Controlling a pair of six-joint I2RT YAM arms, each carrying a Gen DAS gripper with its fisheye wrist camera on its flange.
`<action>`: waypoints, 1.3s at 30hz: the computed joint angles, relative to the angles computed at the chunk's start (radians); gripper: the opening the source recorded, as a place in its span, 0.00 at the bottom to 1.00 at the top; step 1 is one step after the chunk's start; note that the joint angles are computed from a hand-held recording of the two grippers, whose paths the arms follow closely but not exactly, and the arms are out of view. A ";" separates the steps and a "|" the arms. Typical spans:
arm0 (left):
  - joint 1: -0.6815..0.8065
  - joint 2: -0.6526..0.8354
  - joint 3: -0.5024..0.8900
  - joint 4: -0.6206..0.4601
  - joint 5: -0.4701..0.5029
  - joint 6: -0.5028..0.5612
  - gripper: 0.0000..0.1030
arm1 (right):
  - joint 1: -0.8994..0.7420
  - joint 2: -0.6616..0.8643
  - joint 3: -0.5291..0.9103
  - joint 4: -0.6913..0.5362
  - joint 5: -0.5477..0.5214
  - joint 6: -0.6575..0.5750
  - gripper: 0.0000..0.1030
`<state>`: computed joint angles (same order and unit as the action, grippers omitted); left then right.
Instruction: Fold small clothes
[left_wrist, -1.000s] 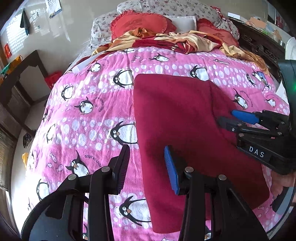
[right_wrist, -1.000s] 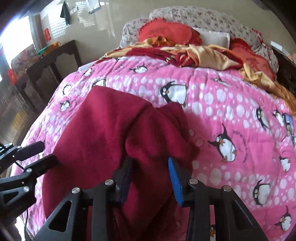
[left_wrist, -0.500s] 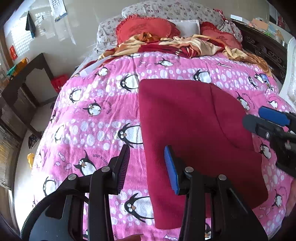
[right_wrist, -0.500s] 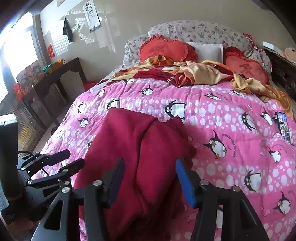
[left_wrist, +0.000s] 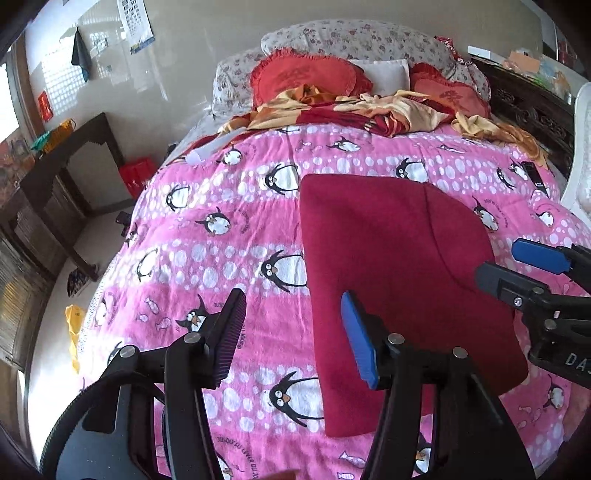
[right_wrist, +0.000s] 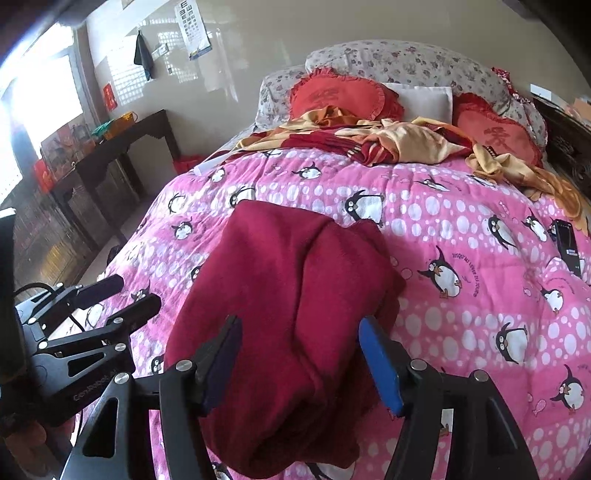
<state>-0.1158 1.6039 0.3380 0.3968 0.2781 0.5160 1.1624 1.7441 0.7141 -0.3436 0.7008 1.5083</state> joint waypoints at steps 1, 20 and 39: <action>0.003 -0.005 0.001 -0.010 0.005 0.004 0.52 | 0.000 0.001 0.003 -0.002 0.000 -0.002 0.62; 0.056 -0.035 0.008 -0.049 0.072 0.025 0.52 | 0.008 0.023 0.040 -0.018 0.009 -0.009 0.66; 0.060 -0.040 0.019 -0.077 0.076 0.028 0.52 | 0.007 0.024 0.029 -0.008 0.001 0.000 0.67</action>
